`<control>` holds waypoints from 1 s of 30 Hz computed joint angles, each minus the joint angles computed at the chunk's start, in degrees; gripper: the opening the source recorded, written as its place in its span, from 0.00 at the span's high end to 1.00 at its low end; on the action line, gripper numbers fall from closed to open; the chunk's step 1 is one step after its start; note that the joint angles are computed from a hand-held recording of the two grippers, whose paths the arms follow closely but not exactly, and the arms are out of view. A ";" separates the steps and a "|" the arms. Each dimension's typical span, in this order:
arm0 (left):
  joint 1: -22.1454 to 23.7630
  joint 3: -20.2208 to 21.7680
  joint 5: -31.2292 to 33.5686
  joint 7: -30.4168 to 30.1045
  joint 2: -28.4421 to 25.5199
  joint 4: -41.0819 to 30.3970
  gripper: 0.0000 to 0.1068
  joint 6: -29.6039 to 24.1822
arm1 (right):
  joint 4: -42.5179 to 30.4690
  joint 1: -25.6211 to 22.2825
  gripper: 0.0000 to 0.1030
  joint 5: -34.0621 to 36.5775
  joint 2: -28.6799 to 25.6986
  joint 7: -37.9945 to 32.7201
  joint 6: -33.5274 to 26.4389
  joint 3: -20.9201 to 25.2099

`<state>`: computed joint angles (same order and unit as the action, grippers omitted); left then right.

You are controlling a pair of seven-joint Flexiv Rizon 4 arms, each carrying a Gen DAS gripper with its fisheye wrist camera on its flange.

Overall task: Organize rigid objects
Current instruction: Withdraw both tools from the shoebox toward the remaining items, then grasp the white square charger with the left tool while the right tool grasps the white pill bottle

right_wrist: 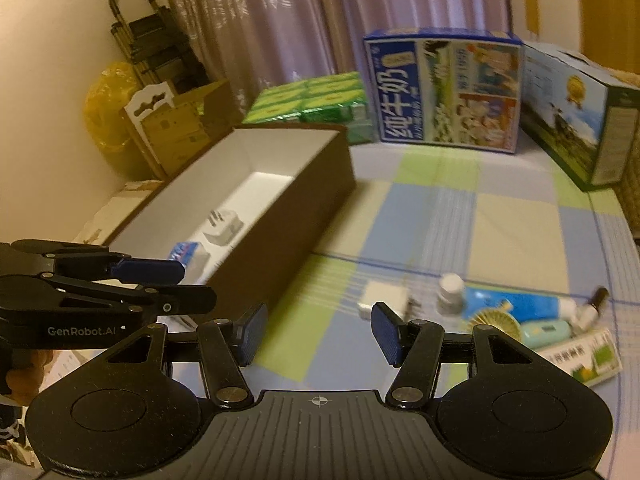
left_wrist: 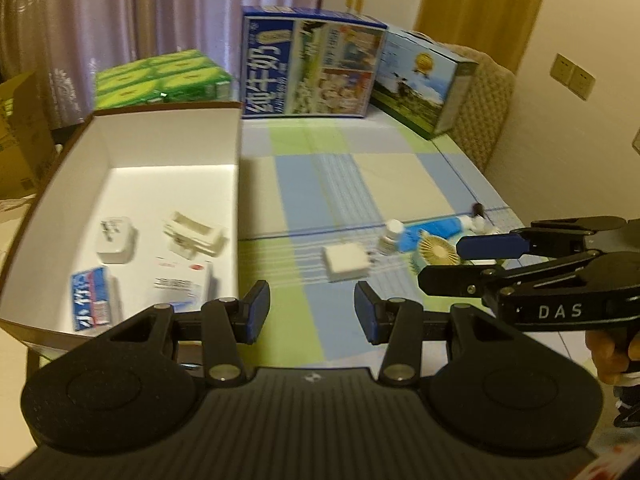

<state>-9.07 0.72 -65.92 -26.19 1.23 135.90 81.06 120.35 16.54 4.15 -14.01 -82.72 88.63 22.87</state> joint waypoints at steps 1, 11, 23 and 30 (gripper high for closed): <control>-0.26 -0.26 -0.03 -0.13 -0.05 0.06 0.61 -0.08 | 0.39 -0.69 0.47 0.48 0.36 -0.31 -0.37 0.27; -1.85 -2.42 3.56 -4.05 -2.86 -0.57 0.61 0.44 | 4.04 -1.72 0.47 2.78 3.16 1.56 -2.16 -3.28; -0.08 -5.14 12.33 -12.06 -8.38 -3.22 0.61 1.71 | 4.45 -3.99 0.47 4.94 2.53 -0.58 -1.89 -4.46; 2.24 -7.11 17.79 -17.96 -12.38 -5.79 0.60 3.55 | 4.06 -4.65 0.47 2.88 0.88 0.34 -1.34 -6.16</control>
